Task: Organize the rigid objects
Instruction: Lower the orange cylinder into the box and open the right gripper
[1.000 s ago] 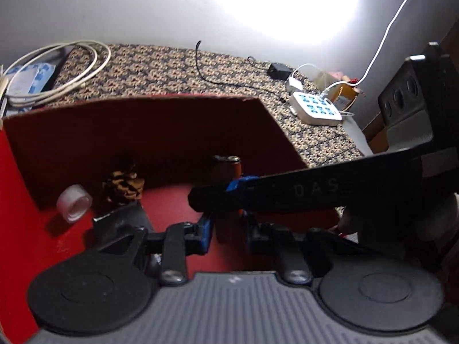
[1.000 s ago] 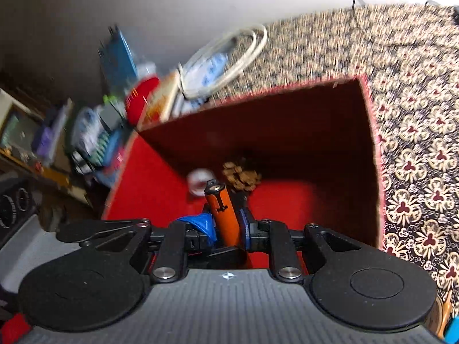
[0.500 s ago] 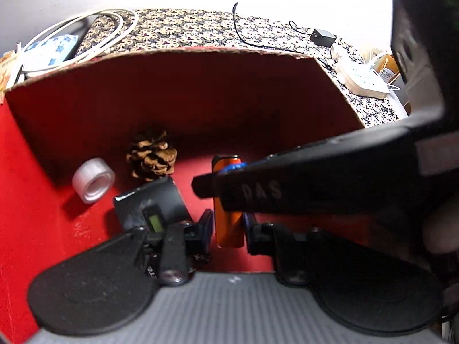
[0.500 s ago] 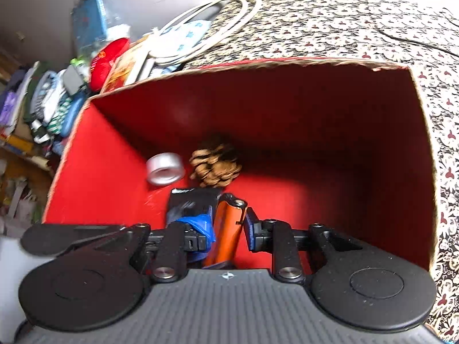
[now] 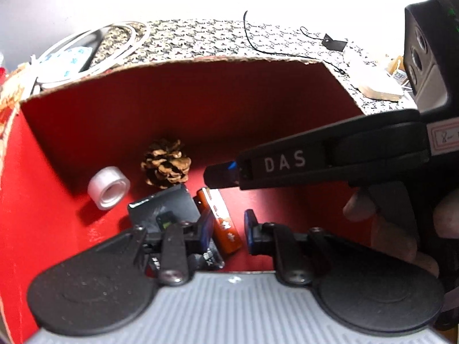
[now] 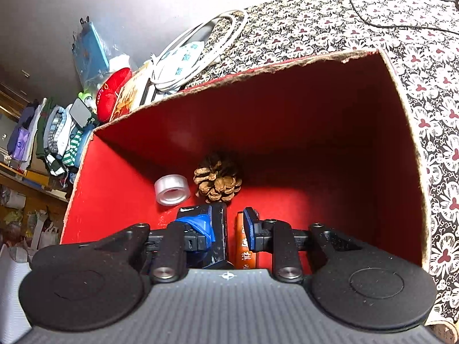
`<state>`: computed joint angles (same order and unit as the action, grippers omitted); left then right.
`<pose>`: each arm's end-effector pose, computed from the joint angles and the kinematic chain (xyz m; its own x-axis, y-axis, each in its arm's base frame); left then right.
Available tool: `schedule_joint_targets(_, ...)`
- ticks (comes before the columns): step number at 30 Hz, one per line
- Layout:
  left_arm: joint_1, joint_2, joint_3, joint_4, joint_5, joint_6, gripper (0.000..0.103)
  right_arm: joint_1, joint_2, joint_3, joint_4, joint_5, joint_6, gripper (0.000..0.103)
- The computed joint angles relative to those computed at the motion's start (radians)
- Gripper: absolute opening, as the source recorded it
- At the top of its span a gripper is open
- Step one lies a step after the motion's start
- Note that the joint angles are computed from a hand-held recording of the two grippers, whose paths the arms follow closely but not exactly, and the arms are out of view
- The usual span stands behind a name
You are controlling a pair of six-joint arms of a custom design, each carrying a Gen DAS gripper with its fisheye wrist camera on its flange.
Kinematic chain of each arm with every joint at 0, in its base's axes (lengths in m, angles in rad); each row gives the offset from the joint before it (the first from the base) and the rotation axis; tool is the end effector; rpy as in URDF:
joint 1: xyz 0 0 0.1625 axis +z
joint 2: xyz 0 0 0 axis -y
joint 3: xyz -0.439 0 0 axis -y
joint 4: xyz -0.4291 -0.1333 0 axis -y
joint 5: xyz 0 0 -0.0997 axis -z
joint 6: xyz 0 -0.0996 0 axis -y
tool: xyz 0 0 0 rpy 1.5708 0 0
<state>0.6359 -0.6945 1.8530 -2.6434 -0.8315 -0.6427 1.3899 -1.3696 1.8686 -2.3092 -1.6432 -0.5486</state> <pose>-0.3655 -0.5189 -0.0316 -0.7945 0.1487 -0.5888 0.4065 0.8506 -0.3337 0.0188 -0.5981 0.3144 -0.9256 -0.3308 0.1836 -0.3609 0.9178 -0.1657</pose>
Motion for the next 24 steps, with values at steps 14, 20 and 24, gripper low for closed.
schedule_joint_targets(14,-0.071,-0.039,0.008,0.245,0.210,-0.230,0.052,0.004,-0.038,0.091,-0.210,-0.006,-0.040,0.006)
schedule_joint_targets(20,-0.114,-0.072,0.019,0.414,0.291,-0.382,0.057,0.015,-0.083,0.181,-0.416,-0.014,-0.068,0.007)
schedule_joint_targets(24,-0.146,-0.098,0.030,0.512,0.328,-0.476,0.060,0.004,-0.134,0.220,-0.416,0.033,-0.061,0.007)
